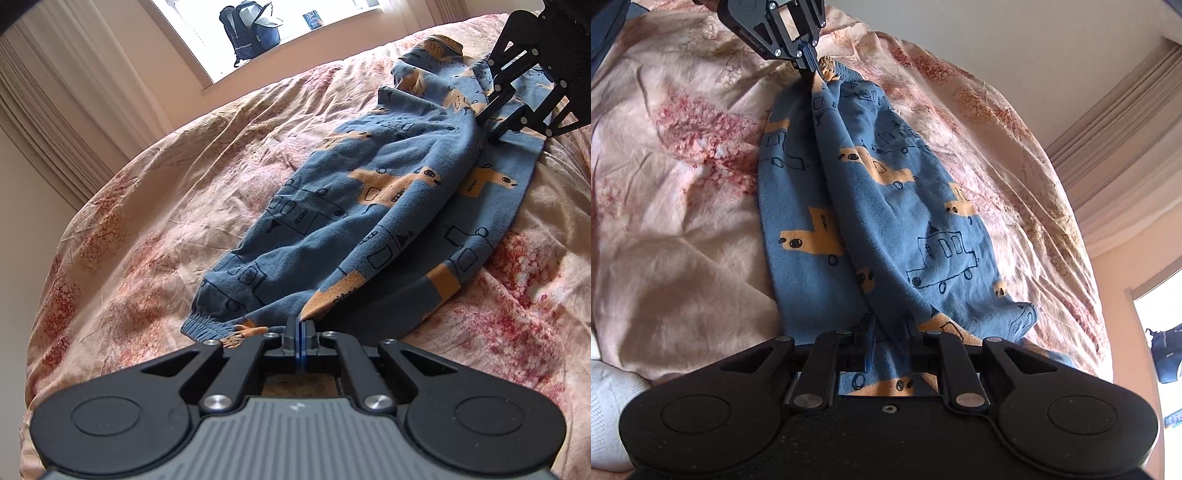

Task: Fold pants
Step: 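Lift the waistband with both grippers and fold it toward the cuffs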

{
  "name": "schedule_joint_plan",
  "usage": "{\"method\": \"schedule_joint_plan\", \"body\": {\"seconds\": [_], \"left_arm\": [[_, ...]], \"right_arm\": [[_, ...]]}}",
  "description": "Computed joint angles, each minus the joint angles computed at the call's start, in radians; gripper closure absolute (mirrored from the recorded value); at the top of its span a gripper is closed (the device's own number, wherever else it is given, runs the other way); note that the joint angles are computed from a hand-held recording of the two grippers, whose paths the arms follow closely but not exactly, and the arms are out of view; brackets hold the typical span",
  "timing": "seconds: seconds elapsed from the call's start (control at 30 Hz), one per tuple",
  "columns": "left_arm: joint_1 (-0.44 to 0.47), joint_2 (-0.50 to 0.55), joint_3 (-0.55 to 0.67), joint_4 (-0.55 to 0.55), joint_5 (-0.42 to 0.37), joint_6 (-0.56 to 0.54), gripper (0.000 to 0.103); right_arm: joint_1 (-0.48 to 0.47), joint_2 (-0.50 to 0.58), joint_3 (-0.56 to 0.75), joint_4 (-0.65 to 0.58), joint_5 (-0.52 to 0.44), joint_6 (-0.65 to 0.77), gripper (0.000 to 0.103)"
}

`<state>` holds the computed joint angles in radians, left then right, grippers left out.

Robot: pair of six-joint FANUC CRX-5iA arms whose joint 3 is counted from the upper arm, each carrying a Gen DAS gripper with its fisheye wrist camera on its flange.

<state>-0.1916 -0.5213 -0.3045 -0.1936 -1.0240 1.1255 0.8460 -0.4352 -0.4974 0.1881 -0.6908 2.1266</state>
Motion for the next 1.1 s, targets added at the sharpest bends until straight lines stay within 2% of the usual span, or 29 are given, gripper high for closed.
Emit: {"method": "schedule_joint_plan", "body": {"seconds": [0.07,0.23,0.3,0.33,0.43,0.63,0.87,0.93,1.0,1.03,1.07,1.1], "left_arm": [[-0.004,0.003,0.005,-0.005,-0.003,0.006,0.102],[-0.008,0.004,0.009,-0.008,-0.009,0.017,0.102],[-0.010,0.005,0.010,-0.012,-0.009,0.023,0.102],[-0.009,0.005,0.010,-0.012,-0.009,0.026,0.102],[-0.002,0.002,0.008,-0.004,-0.009,0.024,0.102],[0.020,-0.009,-0.001,0.024,-0.019,-0.015,0.102],[0.029,-0.020,-0.012,0.033,-0.041,-0.036,0.102],[0.026,-0.019,-0.012,0.027,-0.039,-0.025,0.102],[0.018,-0.015,-0.008,0.018,-0.035,-0.005,0.102],[0.014,-0.014,-0.006,0.015,-0.033,0.002,0.102],[0.012,-0.012,-0.003,0.012,-0.032,0.006,0.102],[0.012,-0.011,0.000,0.011,-0.032,0.006,0.102]], "right_arm": [[0.015,-0.009,-0.039,0.063,0.036,-0.021,0.088],[0.020,-0.024,-0.075,0.102,0.054,0.003,0.088],[0.026,-0.031,-0.109,0.158,0.090,-0.034,0.093],[0.025,-0.028,-0.111,0.163,0.096,-0.040,0.100],[0.009,-0.028,-0.083,0.089,0.090,0.009,0.103],[-0.047,-0.046,0.030,-0.116,-0.039,0.178,0.103],[-0.065,-0.055,0.104,-0.218,-0.236,0.301,0.103],[-0.041,-0.072,0.069,-0.174,-0.212,0.260,0.103],[-0.010,-0.095,0.001,-0.071,-0.112,0.156,0.103],[-0.001,-0.097,-0.018,-0.034,-0.084,0.130,0.096],[0.002,-0.089,-0.034,0.001,-0.054,0.118,0.085],[0.005,-0.083,-0.047,0.024,-0.033,0.119,0.082]]}}
